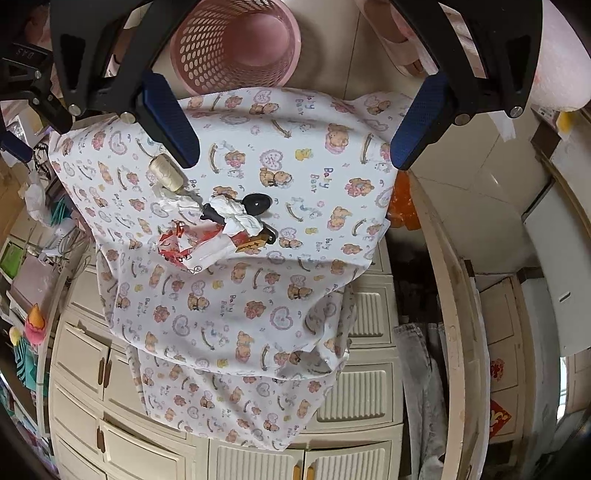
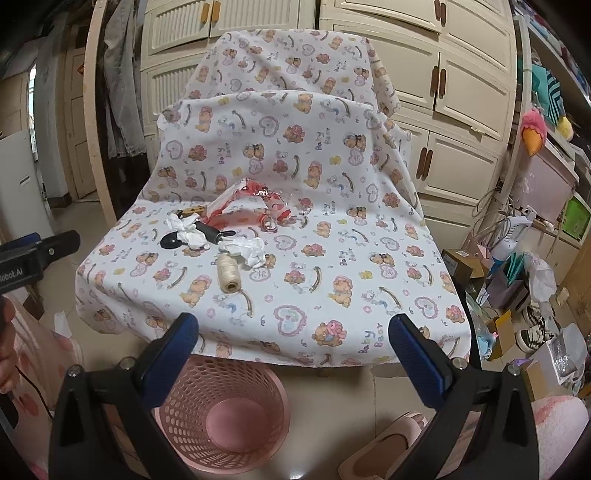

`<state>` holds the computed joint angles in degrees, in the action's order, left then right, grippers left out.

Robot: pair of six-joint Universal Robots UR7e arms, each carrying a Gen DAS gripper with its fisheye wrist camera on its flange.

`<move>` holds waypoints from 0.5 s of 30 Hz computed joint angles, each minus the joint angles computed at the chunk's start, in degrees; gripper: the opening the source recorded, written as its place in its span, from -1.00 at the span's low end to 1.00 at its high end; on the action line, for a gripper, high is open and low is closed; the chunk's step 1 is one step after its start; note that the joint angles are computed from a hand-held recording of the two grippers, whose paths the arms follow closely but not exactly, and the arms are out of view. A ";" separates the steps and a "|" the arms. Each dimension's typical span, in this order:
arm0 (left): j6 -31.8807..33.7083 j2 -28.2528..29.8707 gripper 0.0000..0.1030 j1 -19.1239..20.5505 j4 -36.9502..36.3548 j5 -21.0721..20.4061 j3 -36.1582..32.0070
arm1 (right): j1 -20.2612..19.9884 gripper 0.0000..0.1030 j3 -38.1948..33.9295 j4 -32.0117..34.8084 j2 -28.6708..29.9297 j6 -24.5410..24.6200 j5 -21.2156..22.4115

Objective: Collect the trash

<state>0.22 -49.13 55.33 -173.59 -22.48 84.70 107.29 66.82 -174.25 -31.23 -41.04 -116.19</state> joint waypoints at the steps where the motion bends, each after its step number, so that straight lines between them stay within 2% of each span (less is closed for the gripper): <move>1: 0.13 0.14 0.98 0.01 0.04 0.10 -0.16 | 0.00 1.00 0.06 -0.21 -0.01 -0.12 0.05; 15: 2.65 0.69 0.98 -0.34 -1.82 0.40 0.18 | 0.15 1.00 -0.14 -1.19 0.36 -1.59 -0.85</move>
<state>2.86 -48.44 54.99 -175.41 -22.08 84.87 107.44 66.69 -175.44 -30.87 -42.64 -117.05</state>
